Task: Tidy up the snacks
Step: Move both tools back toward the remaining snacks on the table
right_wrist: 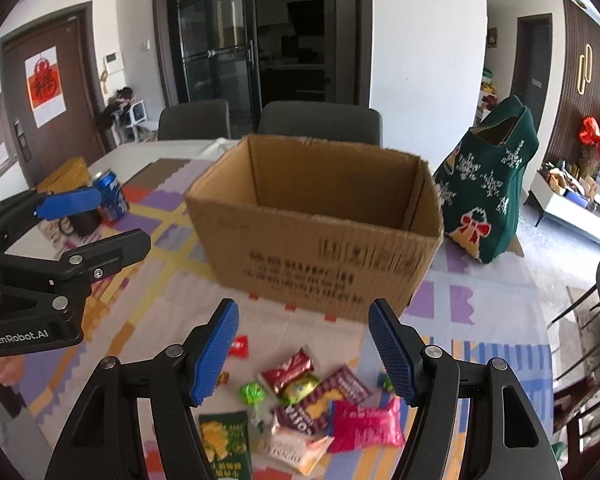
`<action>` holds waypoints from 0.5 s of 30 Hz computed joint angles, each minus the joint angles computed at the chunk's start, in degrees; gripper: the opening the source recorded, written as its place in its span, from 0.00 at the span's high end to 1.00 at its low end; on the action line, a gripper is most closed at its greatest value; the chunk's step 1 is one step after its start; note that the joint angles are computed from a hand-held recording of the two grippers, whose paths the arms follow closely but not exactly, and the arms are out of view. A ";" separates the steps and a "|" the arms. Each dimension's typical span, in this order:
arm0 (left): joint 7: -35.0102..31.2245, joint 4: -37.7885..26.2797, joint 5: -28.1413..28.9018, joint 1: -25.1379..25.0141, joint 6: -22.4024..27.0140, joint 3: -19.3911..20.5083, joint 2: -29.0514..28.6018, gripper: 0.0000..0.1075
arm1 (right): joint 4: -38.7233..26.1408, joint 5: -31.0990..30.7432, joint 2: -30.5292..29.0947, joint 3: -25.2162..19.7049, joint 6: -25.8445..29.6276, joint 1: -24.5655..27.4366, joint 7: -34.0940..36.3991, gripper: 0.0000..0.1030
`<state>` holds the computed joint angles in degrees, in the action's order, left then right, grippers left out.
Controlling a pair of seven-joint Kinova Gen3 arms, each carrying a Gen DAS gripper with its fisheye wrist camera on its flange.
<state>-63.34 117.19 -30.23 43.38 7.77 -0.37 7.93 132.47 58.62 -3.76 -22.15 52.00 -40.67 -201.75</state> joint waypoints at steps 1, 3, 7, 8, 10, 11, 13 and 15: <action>-1.31 0.41 1.03 -1.50 -0.18 1.37 0.06 0.24 | 0.02 -0.12 0.42 -0.30 0.04 -0.28 -0.31 0.34; -4.01 1.07 3.18 -3.84 -0.20 3.63 0.25 0.24 | 0.14 -0.69 1.03 -0.35 -0.65 -0.74 -0.55 0.34; -9.75 3.08 7.32 -6.30 -1.37 5.70 1.05 0.24 | 0.58 -1.46 2.37 -0.11 -2.21 -1.77 -1.07 0.34; -11.20 3.39 8.52 -7.10 -1.57 6.43 1.32 0.24 | 0.78 -1.52 2.84 0.02 -2.93 -2.02 -1.16 0.34; -15.11 3.93 11.70 -10.43 -1.43 9.68 2.23 0.24 | 0.89 -1.83 3.75 0.39 -3.84 -2.50 -1.11 0.34; -16.22 4.02 12.60 -10.86 -1.35 10.09 2.69 0.24 | 1.13 -1.86 4.12 0.71 -4.82 -2.63 -1.19 0.35; -19.47 4.39 14.96 -13.28 -1.44 12.41 3.90 0.24 | 1.43 -1.88 5.01 1.30 -6.40 -2.90 -1.31 0.37; -21.71 4.65 16.55 -14.34 -1.70 13.24 5.22 0.24 | 1.71 -1.94 5.93 1.91 -7.90 -3.15 -1.42 0.39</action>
<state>-85.05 121.84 -13.68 29.04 6.07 12.88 13.15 134.18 56.68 2.17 -20.24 44.10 -43.82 -203.17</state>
